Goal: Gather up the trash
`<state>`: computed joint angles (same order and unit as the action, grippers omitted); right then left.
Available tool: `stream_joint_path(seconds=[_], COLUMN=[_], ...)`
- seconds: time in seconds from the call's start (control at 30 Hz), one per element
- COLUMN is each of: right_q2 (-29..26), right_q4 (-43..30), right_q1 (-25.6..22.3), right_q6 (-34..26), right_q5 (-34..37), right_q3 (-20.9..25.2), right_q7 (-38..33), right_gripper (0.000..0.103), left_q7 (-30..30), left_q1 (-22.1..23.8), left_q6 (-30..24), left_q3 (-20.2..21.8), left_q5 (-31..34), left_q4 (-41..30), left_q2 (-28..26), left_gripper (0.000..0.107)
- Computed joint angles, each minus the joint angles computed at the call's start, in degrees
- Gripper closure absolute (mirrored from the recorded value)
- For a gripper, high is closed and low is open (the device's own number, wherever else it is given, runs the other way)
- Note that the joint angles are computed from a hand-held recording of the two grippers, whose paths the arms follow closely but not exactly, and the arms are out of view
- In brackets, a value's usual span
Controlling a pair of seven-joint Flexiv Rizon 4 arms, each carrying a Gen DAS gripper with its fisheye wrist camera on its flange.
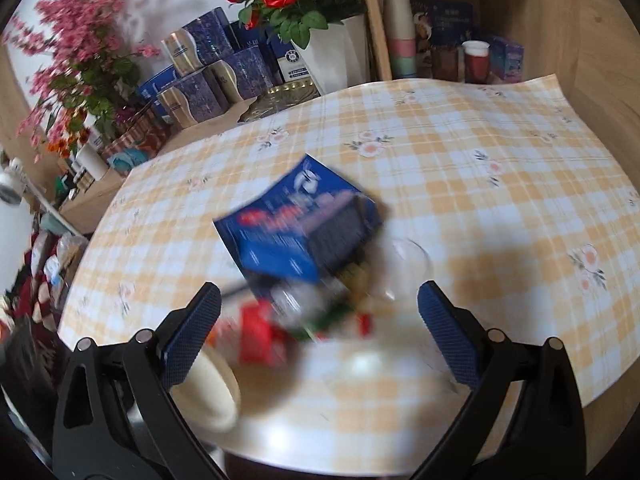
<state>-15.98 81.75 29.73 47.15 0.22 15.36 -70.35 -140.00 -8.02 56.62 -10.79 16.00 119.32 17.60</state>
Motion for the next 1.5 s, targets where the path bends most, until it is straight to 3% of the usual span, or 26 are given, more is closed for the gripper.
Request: stream_joint_path(seconds=[0.27,0.5,0.57,0.6,0.77,0.87,1.17,1.37,1.5], right_q2=[-8.5,-12.7,-13.0,-12.9,-10.9,-8.2,2.3,9.8,15.6], right_q4=[-10.7,-14.7,-14.3,-13.9,-11.0,-6.8,7.5,14.1,17.3], right_q1=[8.7,12.5,12.8,12.5,11.3,10.1,3.4,0.0,-1.5], right_q6=[-10.0,-18.1,-17.4,-16.6,-12.0,-6.0,11.4,12.8,9.0], right_q5=[-13.1,-20.9,-22.8,-23.0,-23.0,-23.2,-15.8,-4.8,6.1], right_q3=[-4.2,-6.5,-6.8,-6.6,-5.7,-5.2,0.0,3.1,3.4], right_q7=[14.8,19.0,17.6,16.8,13.7,13.0,1.6,-9.4,-18.5], right_gripper=[0.006,0.006,0.009,0.021,0.024,0.024,0.024,0.024,0.024], left_q7=[-2.4,-3.3,-3.3,-3.3,-3.4,-3.3,-2.1,-1.5,-1.3], left_q1=[1.4,3.5,4.1,4.4,5.3,5.5,5.3,4.5,3.6], left_q6=[-0.4,-0.4,-0.4,-0.6,-0.3,-0.3,-2.8,-6.8,-9.1], left_q3=[0.7,0.7,0.5,0.4,0.0,-0.4,-1.7,-3.3,-4.0], left_q5=[0.2,-1.0,-1.3,-1.5,-2.5,-2.8,-3.2,-2.9,-3.0], left_q4=[4.0,7.9,8.5,8.7,9.8,10.0,8.8,7.5,7.1], left_q2=[5.9,10.9,11.9,12.3,13.4,14.0,15.8,18.1,19.7], left_gripper=[0.104,0.104,0.104,0.104,0.104,0.104,0.104,0.104,0.104])
